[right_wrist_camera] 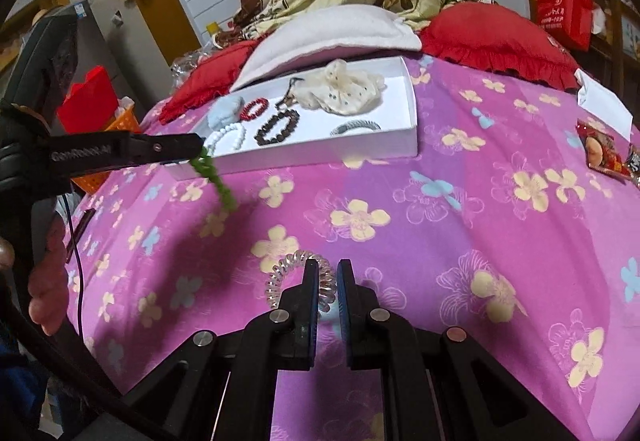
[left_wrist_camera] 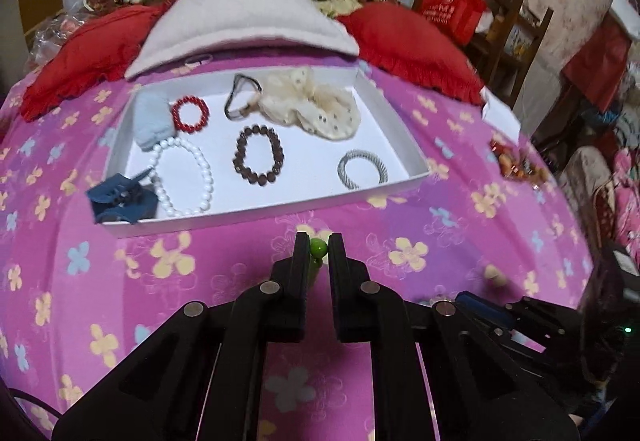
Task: Organize jewelry
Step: 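Lower green bracelet and gold coil into the tray and open both tools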
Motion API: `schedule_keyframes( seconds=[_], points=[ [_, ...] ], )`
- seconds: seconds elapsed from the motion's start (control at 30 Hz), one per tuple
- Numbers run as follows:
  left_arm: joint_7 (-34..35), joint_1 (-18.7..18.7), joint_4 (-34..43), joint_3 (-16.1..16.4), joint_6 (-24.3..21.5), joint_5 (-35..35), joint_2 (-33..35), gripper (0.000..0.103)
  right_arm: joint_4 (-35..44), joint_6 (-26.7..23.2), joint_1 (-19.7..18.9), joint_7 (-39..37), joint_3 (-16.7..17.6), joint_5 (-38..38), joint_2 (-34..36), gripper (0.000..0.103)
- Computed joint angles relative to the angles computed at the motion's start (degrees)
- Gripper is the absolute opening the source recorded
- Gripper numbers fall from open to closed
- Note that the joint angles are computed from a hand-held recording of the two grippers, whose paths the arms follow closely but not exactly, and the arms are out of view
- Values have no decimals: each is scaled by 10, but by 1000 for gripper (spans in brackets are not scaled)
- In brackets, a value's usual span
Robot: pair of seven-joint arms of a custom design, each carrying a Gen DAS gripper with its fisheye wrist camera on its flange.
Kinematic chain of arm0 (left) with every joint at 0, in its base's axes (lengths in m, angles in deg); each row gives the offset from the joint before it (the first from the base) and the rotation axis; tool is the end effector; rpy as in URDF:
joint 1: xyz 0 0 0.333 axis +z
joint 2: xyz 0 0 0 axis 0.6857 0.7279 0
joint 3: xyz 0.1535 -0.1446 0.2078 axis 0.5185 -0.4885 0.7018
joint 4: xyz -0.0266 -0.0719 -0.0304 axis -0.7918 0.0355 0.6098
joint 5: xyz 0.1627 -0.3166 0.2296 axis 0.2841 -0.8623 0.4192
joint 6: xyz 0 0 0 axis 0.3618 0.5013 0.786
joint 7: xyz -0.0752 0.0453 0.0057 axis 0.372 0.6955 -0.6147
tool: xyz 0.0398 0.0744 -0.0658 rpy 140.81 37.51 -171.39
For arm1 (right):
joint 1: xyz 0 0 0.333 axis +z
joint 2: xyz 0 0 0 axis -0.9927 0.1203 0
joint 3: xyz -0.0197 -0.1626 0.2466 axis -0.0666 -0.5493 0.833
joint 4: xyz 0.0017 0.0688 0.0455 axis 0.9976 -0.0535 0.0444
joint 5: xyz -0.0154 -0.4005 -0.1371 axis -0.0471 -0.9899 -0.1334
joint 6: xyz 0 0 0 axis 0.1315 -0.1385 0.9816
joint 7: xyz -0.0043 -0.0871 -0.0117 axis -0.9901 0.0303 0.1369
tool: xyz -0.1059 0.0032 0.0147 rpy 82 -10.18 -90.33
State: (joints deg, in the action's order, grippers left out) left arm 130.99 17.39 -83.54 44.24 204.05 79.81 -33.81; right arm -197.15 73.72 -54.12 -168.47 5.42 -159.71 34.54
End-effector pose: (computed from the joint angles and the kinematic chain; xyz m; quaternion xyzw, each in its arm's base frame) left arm 0.5057 -0.4254 0.4043 -0.4970 0.8054 -0.3117 0.0849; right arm 0.3876 0.3826 0.3173 -0.6097 0.6919 -0.1643 0.3501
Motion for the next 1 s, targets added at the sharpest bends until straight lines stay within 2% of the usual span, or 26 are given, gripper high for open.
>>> schedule_keyframes(
  seconds=[0.2, 0.37, 0.57, 0.7, 0.83, 1.0],
  points=[
    [46, 21, -17, -15, 5, -48, -40, 8, 3, 7, -4, 2, 1, -4, -12, 8],
    [58, 23, 8, -13, -8, -48, -34, 8, 18, 20, -15, -23, -5, 6, -10, 8],
    [47, 10, 79, -1, -34, -15, 17, 8, 61, 65, -39, -34, -29, 8, 23, 8],
    [44, -2, 145, 6, -59, -4, 71, 8, 104, 90, -49, -62, -50, 40, 63, 8],
    [51, -6, 212, 7, -86, -18, 131, 8, 150, 116, -58, -151, -65, 133, 117, 8],
    [40, -15, 269, 20, -124, -23, 189, 8, 197, 122, -91, -304, -37, 285, 178, 8]
  ],
)
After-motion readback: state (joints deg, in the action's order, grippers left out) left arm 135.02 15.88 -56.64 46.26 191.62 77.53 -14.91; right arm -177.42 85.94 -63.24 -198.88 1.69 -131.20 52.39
